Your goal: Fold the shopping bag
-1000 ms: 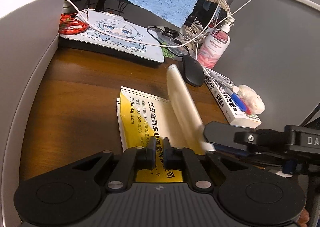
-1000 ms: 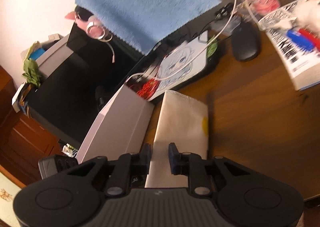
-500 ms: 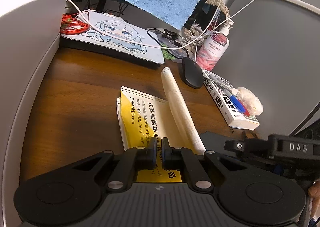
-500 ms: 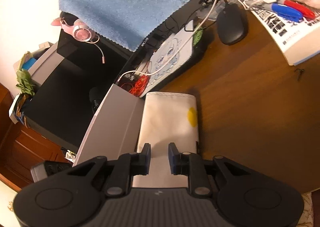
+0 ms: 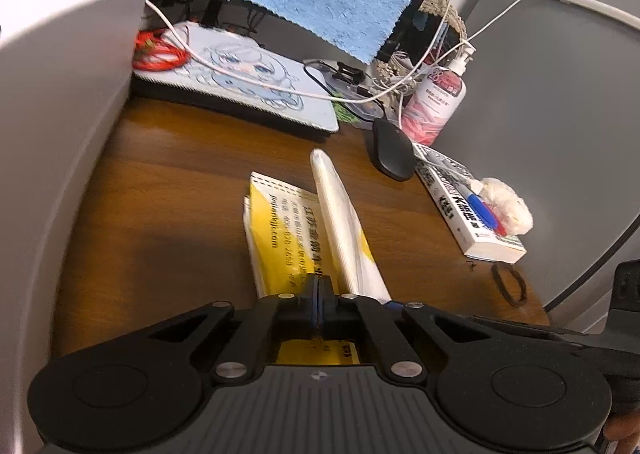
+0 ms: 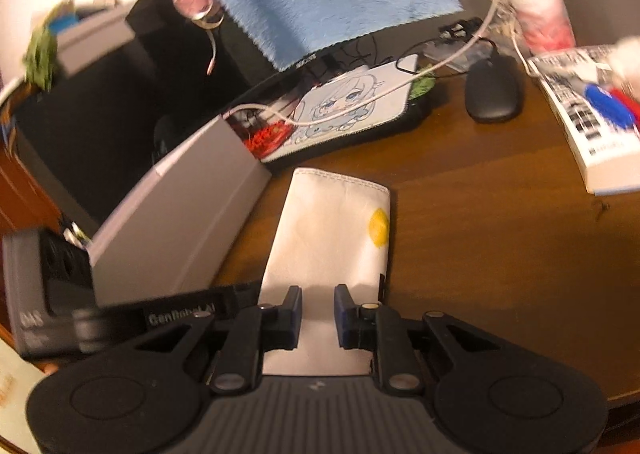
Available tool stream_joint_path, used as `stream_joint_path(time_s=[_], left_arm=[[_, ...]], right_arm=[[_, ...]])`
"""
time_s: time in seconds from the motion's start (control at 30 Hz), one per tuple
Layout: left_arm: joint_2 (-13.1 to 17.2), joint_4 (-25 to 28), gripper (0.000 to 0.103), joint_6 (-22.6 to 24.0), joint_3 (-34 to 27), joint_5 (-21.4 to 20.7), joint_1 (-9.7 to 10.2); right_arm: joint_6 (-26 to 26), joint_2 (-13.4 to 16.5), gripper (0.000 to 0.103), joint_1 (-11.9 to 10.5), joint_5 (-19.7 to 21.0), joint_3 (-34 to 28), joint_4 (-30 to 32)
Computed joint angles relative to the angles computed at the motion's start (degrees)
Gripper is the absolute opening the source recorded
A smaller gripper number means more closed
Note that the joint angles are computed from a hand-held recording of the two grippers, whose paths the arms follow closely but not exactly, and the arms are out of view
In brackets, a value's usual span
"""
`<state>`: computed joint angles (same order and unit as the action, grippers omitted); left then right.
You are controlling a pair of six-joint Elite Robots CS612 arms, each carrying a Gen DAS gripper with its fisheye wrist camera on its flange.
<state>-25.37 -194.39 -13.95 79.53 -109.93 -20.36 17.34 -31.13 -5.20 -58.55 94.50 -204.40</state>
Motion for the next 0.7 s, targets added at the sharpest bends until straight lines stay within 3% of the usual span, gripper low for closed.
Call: stream_joint_path(time_s=[0.13,0.2,0.23,0.27,0.4,0.43,0.5,0.6,0.7], left_arm=[[-1.35,-2.64,0.008,0.72,2.2,3.81,-0.34],[-1.99,-4.7,0.021,1.46,3.38,6.23,-0.63],[-2.29,-6.05,0.035,1.96,3.92,6.79,-0.7],[-2.52,-7.19,0.037,2.36,4.31,6.82,-0.71],[-3.43,-11.61,0.036,6.05,5.55,8.73,-1.37],[-3.51,-11.21,0.031,6.72,5.35,9.19,-1.55],[-3.32,-8.52,0.023,7.13,3.88,9.07,-1.86],[-2.18,-3.15,0.008,5.95,0.47,5.69,-1.69],[-1.18,2.14,0.005,5.6,-2.14,5.18,-1.97]], right_arm=[[-2.62,-0.41,0.011,0.65,-2.29,0.11,1.51],[-3.14,-0.54,0.011,0.82,-2.87,0.19,1.69],[-3.35,-0.59,0.011,0.88,-3.09,0.22,1.75],[-3.62,-0.61,0.01,0.98,-3.37,0.24,1.73],[-4.23,-0.61,0.01,1.28,-4.36,0.33,1.27],[-4.23,-0.58,0.01,1.3,-4.41,0.33,1.13],[-4.25,-0.5,0.01,1.22,-4.11,0.32,0.95],[-4.05,-0.38,0.01,1.03,-3.45,0.35,0.62],[-3.65,-0.27,0.01,0.86,-2.96,0.32,0.4]])
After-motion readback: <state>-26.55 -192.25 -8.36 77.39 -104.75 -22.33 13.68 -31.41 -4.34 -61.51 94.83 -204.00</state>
